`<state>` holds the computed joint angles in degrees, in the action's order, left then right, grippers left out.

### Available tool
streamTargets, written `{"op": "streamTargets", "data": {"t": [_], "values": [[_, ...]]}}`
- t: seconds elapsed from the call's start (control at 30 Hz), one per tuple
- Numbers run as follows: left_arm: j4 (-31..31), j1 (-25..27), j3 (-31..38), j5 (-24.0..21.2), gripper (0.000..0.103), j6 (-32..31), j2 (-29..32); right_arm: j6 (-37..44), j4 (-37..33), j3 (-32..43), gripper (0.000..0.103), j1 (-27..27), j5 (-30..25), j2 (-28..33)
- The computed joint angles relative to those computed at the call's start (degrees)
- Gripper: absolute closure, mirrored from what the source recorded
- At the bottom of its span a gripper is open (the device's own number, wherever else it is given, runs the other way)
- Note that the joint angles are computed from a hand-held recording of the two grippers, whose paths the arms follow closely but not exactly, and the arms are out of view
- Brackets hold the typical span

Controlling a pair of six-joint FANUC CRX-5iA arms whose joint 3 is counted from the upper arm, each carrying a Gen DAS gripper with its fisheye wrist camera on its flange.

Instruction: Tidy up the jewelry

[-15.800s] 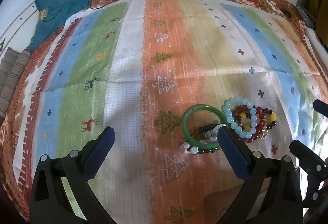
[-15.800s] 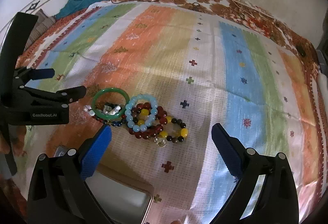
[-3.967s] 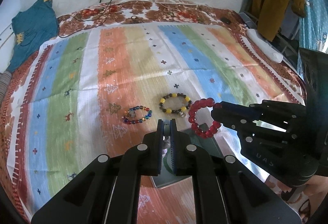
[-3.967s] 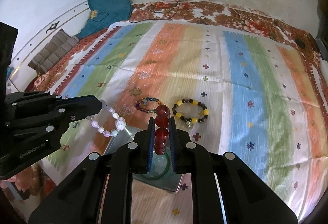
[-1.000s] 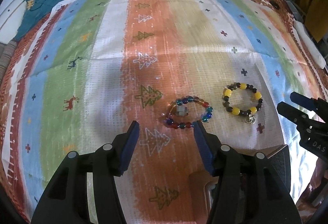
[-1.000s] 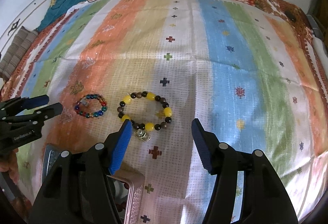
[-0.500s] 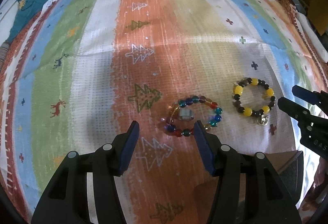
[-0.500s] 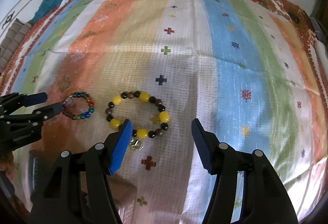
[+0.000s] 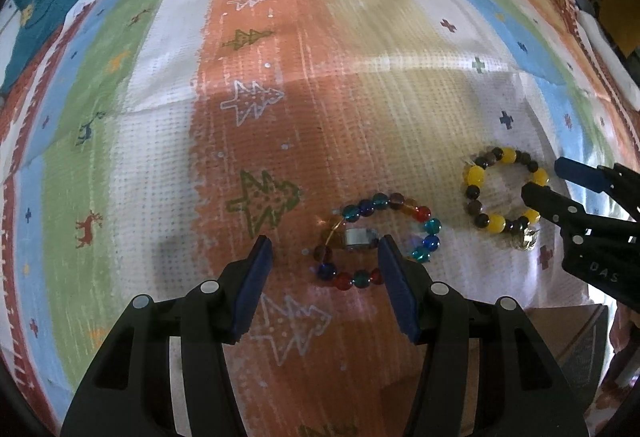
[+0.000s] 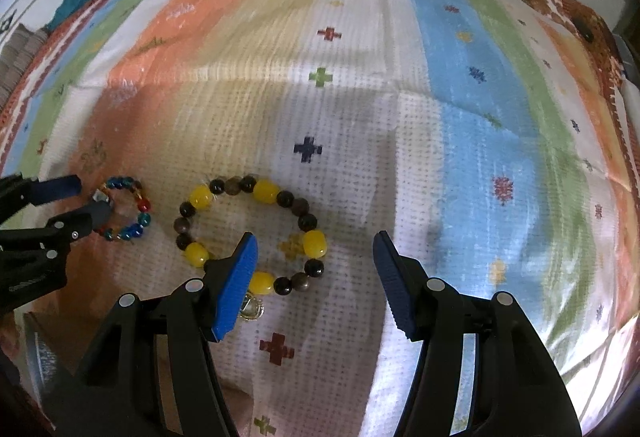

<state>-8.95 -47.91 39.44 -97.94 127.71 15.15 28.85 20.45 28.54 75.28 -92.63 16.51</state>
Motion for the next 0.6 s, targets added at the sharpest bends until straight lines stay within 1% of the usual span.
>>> {"op": "streamTargets", "data": {"t": [0.03,0.13,0.2,0.23,0.27,0.3,0.33,0.37,0.43,0.5,0.57,0.6], "values": [[-0.3,-0.2,0.2,-0.2,0.048,-0.2,0.2,0.4,0.1,0.2,0.045,0.1,-0.4,0.4],[-1.4,-0.8,0.4,-0.4,0.048,-0.8,0.4,0.6,0.1,0.5,0.055,-0.1,-0.8,0.6],[-1.6,-1.0,0.1,-0.5,0.048,-1.0,0.1,0.5,0.0,0.5,0.068,-0.1,-0.9,0.5],[-1.7,-1.1,0.2,-0.6,0.051,-1.0,0.1,0.5,0.0,0.4,0.071,-0.1,-0.9,0.4],[-1.9,-1.2,0.2,-0.8,0.053,-1.0,0.1,0.6,-0.1,0.3,0.077,-0.1,-0.7,0.2],[-2.4,-1.5,0.3,-1.2,0.058,-1.1,0.0,0.7,-0.2,0.1,0.083,-0.1,-0.5,0.1],[-2.9,-1.7,0.2,-1.4,0.063,-1.1,0.0,0.8,-0.4,-0.3,0.085,-0.2,-0.1,-0.2],[-3.2,-1.9,0.1,-1.5,0.066,-1.1,0.0,0.9,-0.5,-0.4,0.09,-0.2,0.1,-0.4],[-3.9,-1.9,-0.2,-2.0,0.082,-0.9,-0.4,1.0,-0.2,-1.0,0.091,0.0,1.0,-0.8],[-2.7,-0.7,-1.8,-1.0,0.093,0.1,-1.7,1.1,0.2,-1.3,0.091,0.3,1.8,-1.1],[-0.9,0.4,-3.5,0.6,0.093,0.8,-3.0,1.4,0.7,-0.7,0.091,0.6,1.9,-0.9],[-1.0,0.5,-3.2,0.5,0.093,0.8,-2.9,1.4,1.0,-0.6,0.091,0.7,2.1,-0.9]]}}
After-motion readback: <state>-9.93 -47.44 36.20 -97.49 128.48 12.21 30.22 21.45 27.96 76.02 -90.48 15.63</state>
